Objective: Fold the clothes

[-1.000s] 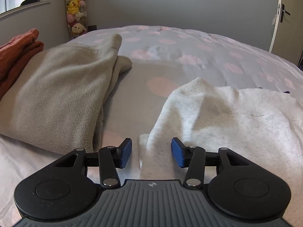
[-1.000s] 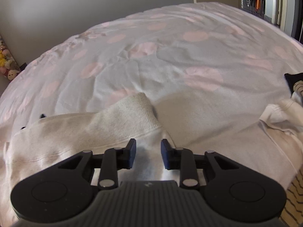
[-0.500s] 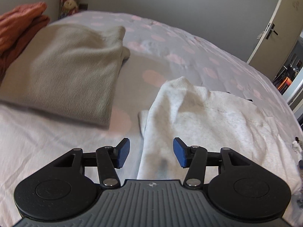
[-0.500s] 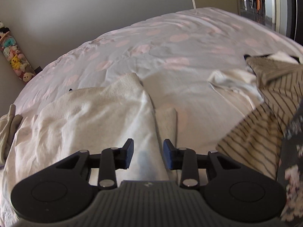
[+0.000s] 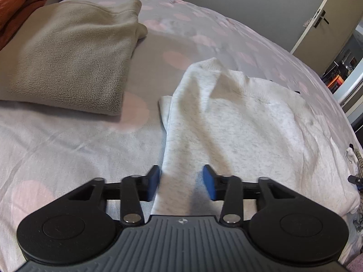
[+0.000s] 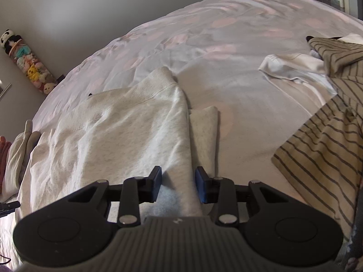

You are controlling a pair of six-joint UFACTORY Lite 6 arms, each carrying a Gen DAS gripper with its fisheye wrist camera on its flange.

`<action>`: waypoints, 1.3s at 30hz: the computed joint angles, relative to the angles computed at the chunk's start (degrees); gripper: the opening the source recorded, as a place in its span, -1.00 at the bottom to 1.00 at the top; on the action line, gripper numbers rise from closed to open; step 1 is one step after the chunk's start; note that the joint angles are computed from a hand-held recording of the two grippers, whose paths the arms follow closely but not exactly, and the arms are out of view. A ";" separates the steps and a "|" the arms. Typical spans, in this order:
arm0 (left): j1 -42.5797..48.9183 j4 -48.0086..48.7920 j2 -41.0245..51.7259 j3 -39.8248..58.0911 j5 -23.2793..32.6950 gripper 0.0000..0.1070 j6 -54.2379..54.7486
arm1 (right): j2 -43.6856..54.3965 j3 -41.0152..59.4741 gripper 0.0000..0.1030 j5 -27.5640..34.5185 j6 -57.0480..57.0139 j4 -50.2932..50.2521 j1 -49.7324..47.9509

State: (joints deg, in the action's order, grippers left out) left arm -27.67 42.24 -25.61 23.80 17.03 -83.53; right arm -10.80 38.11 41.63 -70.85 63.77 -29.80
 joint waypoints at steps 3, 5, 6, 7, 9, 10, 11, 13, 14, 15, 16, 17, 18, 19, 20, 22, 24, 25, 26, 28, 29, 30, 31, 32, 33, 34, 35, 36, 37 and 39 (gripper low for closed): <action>-1.24 2.68 -2.29 -0.41 2.09 -0.85 -3.46 | -2.44 -1.41 -0.76 -1.23 -0.96 -0.40 0.72; -2.42 4.43 -3.98 -0.49 3.64 -0.88 -5.67 | -4.58 -1.90 -0.82 -0.45 -0.43 -0.86 -0.11; -2.88 5.07 -4.70 -0.51 3.92 -0.89 -6.30 | -5.38 -1.71 -0.83 0.63 0.12 -1.13 -0.87; -3.34 5.71 -5.40 -0.52 4.21 -0.89 -6.92 | -6.16 -1.49 -0.84 1.72 0.67 -1.37 -1.63; -3.69 5.14 -7.14 -0.22 4.61 -0.90 -6.03 | -7.53 -0.47 -0.85 4.63 2.02 -1.90 -3.27; -3.23 3.47 -8.43 -0.06 4.31 -0.90 -4.36 | -8.23 0.20 -0.86 5.95 2.83 -2.25 -3.90; -2.76 1.58 -9.74 0.27 4.12 -0.90 -2.23 | -9.04 0.89 -0.86 7.39 3.38 -2.47 -4.64; -2.33 -3.05 -13.19 1.26 5.53 -0.90 3.74 | -10.64 2.33 -0.86 10.46 3.94 -2.58 -6.33; -2.22 -5.79 -14.72 1.86 6.65 -0.91 7.38 | -11.42 3.01 -0.86 12.31 4.10 -2.57 -7.55; -2.07 -8.53 -16.16 2.48 7.76 -0.90 11.05 | -12.22 3.73 -0.86 14.46 4.26 -2.53 -9.06; -2.21 -11.20 -17.46 3.15 9.30 -0.90 14.44 | -12.95 4.28 -0.86 16.35 4.69 -3.02 -10.46; -2.34 -13.35 -18.47 3.38 10.68 -0.90 17.18 | -13.66 4.71 -0.86 18.08 5.26 -3.87 -11.82; -2.47 -15.17 -19.39 3.44 11.99 -0.91 19.57 | -14.37 4.82 -0.87 19.84 5.45 -4.74 -13.33; -2.61 -16.50 -19.78 3.33 13.06 -0.91 21.42 | -15.02 4.45 -0.87 21.06 5.32 -5.89 -14.74; -2.37 -18.24 -19.80 2.82 13.56 -0.91 23.28 | -15.59 3.93 -0.87 21.85 5.13 -7.19 -15.98; -1.63 -21.54 -19.26 1.48 13.97 -0.91 26.62 | -15.48 1.85 -0.87 22.59 4.00 -9.17 -18.88; -0.98 -23.88 -17.84 0.01 13.87 -0.91 29.07 | -14.51 -0.27 -0.87 22.20 3.15 -10.79 -20.97; -0.58 -25.27 -16.36 -0.36 13.60 -0.91 30.50 | -13.69 -1.23 -0.87 21.22 3.37 -11.27 -20.95; -0.48 -25.86 -14.60 -0.35 13.54 -0.91 31.35 | -12.78 -2.12 -0.87 20.20 3.59 -11.71 -20.91; -0.45 -26.18 -11.13 0.05 13.54 -0.91 32.38 | -11.01 -3.21 -0.87 17.97 4.45 -12.48 -20.09; -0.43 -25.68 -9.55 0.46 13.29 -0.91 32.23 | -10.45 -3.04 -0.88 16.73 5.43 -12.85 -18.81; -0.48 -24.96 -7.97 0.91 13.00 -0.91 31.82 | -9.95 -2.86 -0.88 14.99 7.00 -13.85 -16.90; -0.75 -23.84 -6.29 1.37 12.78 -0.91 30.81 | -9.36 -2.80 -0.87 13.03 8.84 -15.28 -14.60; -1.10 -22.81 -4.90 1.65 12.48 -0.91 29.73 | -8.62 -2.81 -0.87 11.21 10.63 -16.71 -12.35; -1.92 -21.54 -3.64 1.96 12.43 -0.91 28.35 | -7.98 -2.84 -0.87 9.82 12.00 -17.74 -10.70; -2.89 -20.20 -2.37 2.32 12.52 -0.90 26.90 | -7.69 -2.98 -0.87 9.10 12.63 -18.13 -9.99; -4.07 -18.39 -1.73 2.61 12.91 -0.90 25.01 | -7.62 -3.04 -0.86 8.93 12.79 -18.16 -9.81; -4.58 -17.70 -2.21 2.46 13.06 -0.90 24.36 | -7.65 -3.01 -0.84 9.21 12.63 -17.98 -10.03; -4.83 -17.45 -2.98 2.17 13.08 -0.89 24.22 | -7.76 -2.88 -0.81 10.30 11.99 -17.42 -11.12; -2.46 -23.81 -7.01 0.76 11.93 -0.88 31.12 | -7.97 -2.36 -0.50 13.69 10.23 -16.03 -14.81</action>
State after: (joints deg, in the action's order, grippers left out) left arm -30.13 18.43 -32.62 24.56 28.96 -52.41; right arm -18.77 35.75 55.32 -60.62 47.74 -44.61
